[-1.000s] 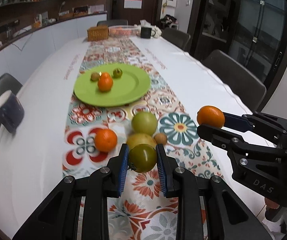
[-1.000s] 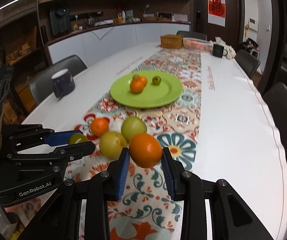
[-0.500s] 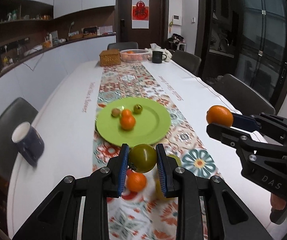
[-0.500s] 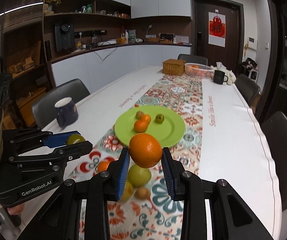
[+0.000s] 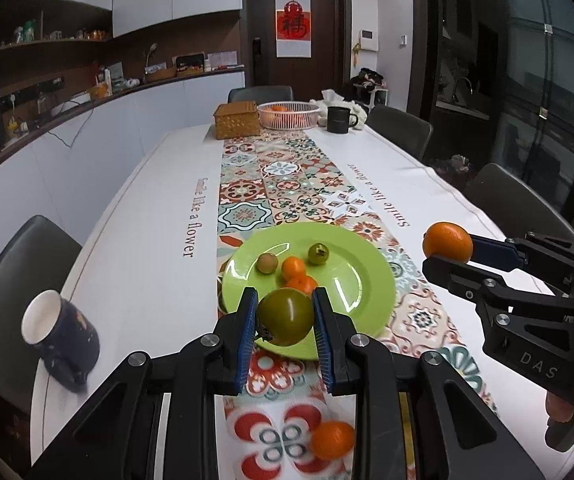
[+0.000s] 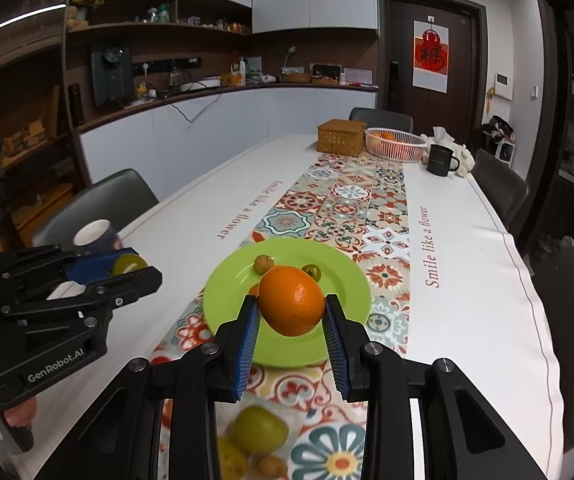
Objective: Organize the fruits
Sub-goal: 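Carry both fruits over the green plate and open both grippers, then move both open grippers back toward the remaining fruits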
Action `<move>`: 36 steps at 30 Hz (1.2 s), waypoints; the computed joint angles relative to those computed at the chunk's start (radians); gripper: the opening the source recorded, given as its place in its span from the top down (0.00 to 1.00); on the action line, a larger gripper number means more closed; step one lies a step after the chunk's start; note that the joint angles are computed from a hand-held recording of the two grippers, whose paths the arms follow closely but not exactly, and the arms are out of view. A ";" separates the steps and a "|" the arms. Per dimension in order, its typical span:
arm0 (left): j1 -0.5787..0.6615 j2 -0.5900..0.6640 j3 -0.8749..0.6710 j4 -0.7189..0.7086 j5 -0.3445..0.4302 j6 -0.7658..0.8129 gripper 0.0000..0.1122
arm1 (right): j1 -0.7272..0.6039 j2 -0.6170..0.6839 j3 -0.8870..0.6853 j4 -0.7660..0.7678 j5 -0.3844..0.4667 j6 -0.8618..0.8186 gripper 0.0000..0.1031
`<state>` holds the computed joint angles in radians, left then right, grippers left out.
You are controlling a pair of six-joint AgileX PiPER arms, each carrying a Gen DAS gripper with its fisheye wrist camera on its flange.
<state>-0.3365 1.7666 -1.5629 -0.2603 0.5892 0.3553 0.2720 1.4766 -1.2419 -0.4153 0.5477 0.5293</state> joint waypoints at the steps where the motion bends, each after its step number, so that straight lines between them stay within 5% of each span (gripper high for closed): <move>1: 0.002 0.026 -0.028 0.000 0.010 0.003 0.75 | -0.009 0.024 -0.020 0.018 0.001 -0.020 0.67; 22: 0.064 0.454 -0.440 -0.104 0.156 0.191 0.75 | -0.079 0.370 -0.226 0.092 0.010 -0.095 0.67; 26: 0.076 0.462 -0.442 -0.146 0.147 0.240 0.55 | -0.075 0.399 -0.252 0.080 0.020 -0.077 0.66; 28: 0.081 0.456 -0.430 -0.158 0.132 0.256 0.53 | -0.072 0.400 -0.254 0.065 0.018 -0.054 0.52; 33: 0.088 0.410 -0.372 -0.177 0.091 0.293 0.44 | -0.046 0.380 -0.238 -0.018 0.021 0.016 0.50; 36: 0.093 0.365 -0.317 -0.191 0.054 0.311 0.37 | -0.029 0.354 -0.217 -0.072 0.018 0.072 0.36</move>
